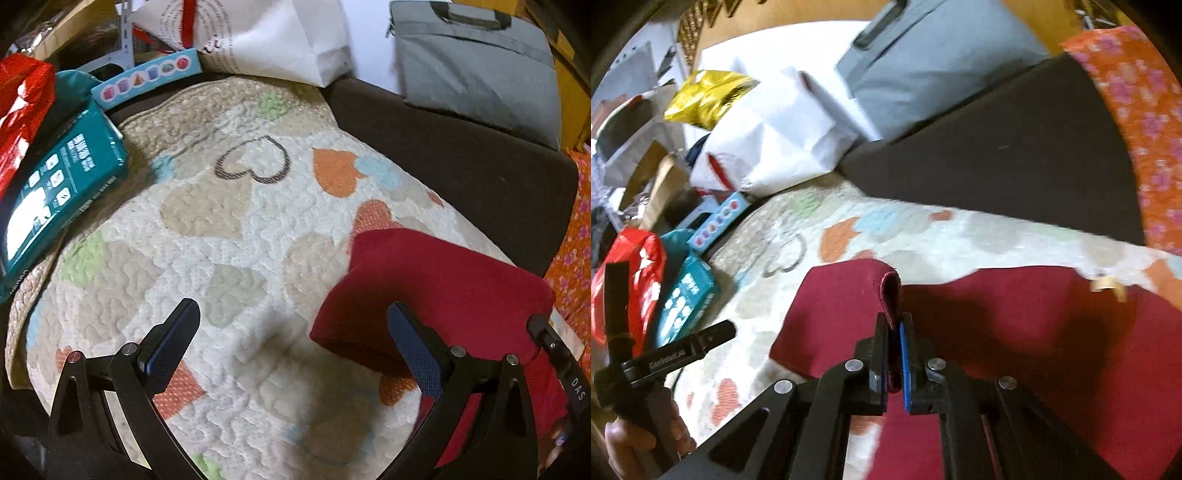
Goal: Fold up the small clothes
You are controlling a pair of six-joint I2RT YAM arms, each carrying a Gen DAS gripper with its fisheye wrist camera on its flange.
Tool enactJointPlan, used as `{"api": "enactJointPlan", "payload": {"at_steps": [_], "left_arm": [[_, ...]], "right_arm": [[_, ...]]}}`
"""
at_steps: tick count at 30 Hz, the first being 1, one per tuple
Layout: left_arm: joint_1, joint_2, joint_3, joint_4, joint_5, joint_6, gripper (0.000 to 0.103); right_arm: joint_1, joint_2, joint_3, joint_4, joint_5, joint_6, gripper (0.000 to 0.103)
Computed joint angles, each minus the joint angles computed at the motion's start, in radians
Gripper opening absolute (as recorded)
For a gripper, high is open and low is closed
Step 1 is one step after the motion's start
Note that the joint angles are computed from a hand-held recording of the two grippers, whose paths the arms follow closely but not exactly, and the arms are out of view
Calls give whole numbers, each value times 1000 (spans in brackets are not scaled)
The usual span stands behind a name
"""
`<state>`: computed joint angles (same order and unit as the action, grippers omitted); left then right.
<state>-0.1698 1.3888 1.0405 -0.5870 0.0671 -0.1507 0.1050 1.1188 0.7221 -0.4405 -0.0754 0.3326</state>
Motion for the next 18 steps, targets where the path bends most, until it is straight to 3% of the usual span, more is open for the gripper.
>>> {"api": "enactJointPlan", "payload": {"at_steps": [9, 18], "left_arm": [[-104, -15, -17, 7, -39, -10, 102], [-171, -5, -21, 10, -71, -34, 102]], "right_arm": [[-307, -251, -32, -218, -75, -197, 5], [-862, -293, 26, -378, -277, -551, 5]]}}
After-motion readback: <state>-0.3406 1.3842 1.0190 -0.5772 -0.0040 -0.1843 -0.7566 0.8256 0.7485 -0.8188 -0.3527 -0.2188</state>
